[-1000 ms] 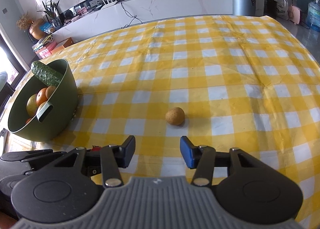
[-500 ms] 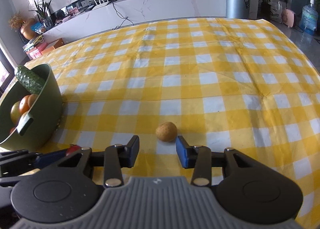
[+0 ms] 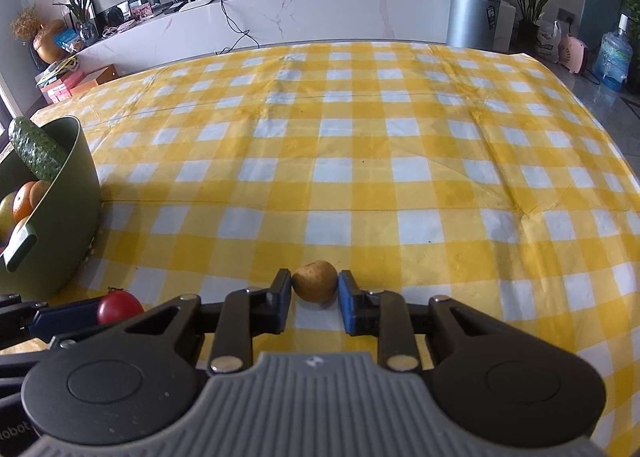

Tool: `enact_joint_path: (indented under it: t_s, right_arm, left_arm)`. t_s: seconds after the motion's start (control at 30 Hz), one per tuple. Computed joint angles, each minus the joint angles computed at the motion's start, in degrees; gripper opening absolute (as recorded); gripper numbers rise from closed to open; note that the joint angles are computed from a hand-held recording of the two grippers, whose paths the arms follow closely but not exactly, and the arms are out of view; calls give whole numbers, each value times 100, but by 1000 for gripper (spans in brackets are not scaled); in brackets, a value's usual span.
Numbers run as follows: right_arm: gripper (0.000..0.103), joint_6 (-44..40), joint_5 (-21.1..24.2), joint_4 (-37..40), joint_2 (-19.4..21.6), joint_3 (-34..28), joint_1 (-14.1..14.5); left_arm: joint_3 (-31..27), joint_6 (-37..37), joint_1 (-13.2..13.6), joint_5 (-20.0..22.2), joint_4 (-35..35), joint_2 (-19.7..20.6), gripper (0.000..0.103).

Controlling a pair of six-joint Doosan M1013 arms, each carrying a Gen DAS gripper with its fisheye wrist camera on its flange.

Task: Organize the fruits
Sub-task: 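Grasp the red tomato with the left tool while the right tool grasps the kiwi, then carry the tomato and kiwi over the green colander with both tools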

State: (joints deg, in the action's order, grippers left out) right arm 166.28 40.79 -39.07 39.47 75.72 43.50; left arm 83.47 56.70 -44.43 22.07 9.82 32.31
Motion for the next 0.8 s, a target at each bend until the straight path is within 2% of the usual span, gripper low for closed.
enact_joint_path:
  t_s: [0.13,0.4,0.57,0.8]
  right_arm:
    - [21,183,-11,-122,-35,49,15]
    - [21,1210,-309,-1211,-240,354,154]
    - [21,1907,-563,-1872,-385,555,247]
    - [21,2330,-971,-2614,-469,585,370]
  left_arm:
    - [41,-2,-21,-52,36,-65,32]
    - [166,-308,-29,-174,330,-277,32]
    - [284,-746,-14,-234,752,-433,32]
    - [463,-1246,101,-415,993,-625,32]
